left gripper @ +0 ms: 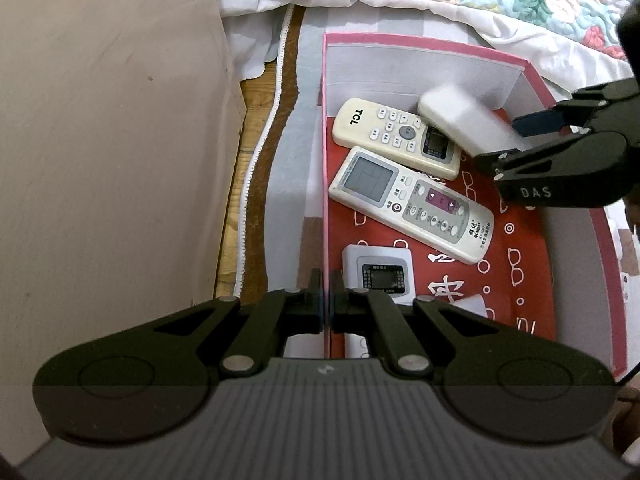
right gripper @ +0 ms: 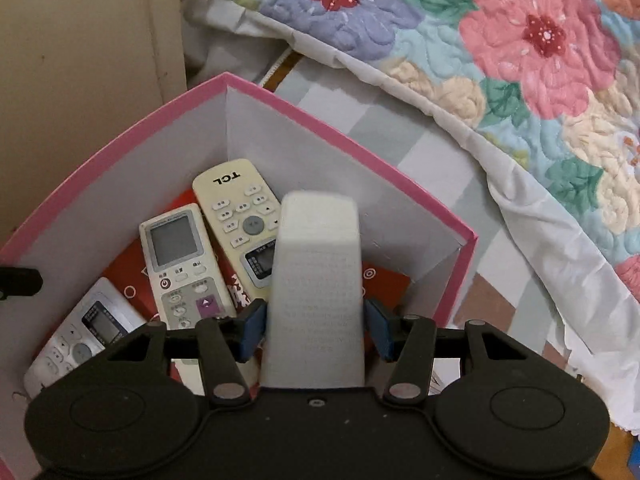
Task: Organize rigid objects
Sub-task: 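Carry the white power bank into the box and release it, then grasp the white cube charger with the right gripper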
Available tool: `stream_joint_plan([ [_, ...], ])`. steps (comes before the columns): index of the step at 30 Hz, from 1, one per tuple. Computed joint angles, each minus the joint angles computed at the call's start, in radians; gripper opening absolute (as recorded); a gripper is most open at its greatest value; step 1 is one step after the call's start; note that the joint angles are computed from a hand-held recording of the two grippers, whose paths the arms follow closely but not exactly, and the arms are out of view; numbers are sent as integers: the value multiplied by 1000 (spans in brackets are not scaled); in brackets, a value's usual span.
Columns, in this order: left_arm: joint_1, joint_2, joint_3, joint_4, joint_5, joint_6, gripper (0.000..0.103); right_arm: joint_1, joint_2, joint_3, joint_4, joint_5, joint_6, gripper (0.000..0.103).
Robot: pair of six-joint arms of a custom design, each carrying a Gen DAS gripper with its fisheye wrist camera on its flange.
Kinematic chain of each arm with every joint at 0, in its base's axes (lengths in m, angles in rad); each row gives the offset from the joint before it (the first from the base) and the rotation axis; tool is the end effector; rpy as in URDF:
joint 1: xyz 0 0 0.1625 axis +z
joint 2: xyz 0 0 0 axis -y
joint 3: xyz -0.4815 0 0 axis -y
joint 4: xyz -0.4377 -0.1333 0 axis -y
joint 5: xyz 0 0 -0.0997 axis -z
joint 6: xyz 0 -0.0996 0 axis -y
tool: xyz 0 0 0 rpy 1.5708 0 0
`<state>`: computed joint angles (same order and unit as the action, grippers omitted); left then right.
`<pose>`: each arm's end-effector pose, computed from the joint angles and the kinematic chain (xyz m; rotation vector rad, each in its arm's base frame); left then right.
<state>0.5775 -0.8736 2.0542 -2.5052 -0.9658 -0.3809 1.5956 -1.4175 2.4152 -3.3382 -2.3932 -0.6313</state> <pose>-0.3591 -0.4607 0.0231 0.8494 2.3651 -0.2569 0.0710 -0.4280 0.2913 0.3247 -2.1022 0.5370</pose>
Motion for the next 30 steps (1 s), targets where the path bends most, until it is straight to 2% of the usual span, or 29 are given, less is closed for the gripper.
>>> stream_joint_plan([
  [2, 0, 0, -1, 0, -1, -1, 2, -3, -26, 7, -6, 31, 35, 63],
  [3, 0, 0, -1, 0, -1, -1, 2, -9, -62, 15, 6, 69, 47, 64],
  [6, 0, 0, -1, -1, -1, -1, 2, -8, -132, 39, -29, 143, 17, 65],
  [8, -1, 0, 0, -2, 0, 1, 2, -16, -213, 61, 5, 214, 9, 65],
  [10, -2, 1, 0, -1, 1, 1, 2, -39, -320, 83, 88, 312, 2, 65],
  [12, -2, 0, 1, -1, 0, 0, 2, -61, -411, 113, 124, 369, -20, 68],
  [16, -2, 0, 1, 0, 1, 0, 2, -97, -522, 162, 145, 369, -118, 74],
  [18, -3, 1, 0, 0, 1, 1, 2, -154, -597, 171, 225, 375, -102, 74],
  [21, -3, 1, 0, -1, 2, 4, 2, -285, -710, 161, 403, 450, -1, 74],
  [23, -1, 0, 0, 1, 1, 6, 2, -359, -758, 161, 478, 482, 45, 74],
  [27, 0, 1, -1, 0, 0, 6, 2, -482, -827, 196, 545, 556, 59, 74],
  [30, 0, 1, -1, -1, -1, 2, 2, -527, -805, 224, 511, 569, 79, 73],
])
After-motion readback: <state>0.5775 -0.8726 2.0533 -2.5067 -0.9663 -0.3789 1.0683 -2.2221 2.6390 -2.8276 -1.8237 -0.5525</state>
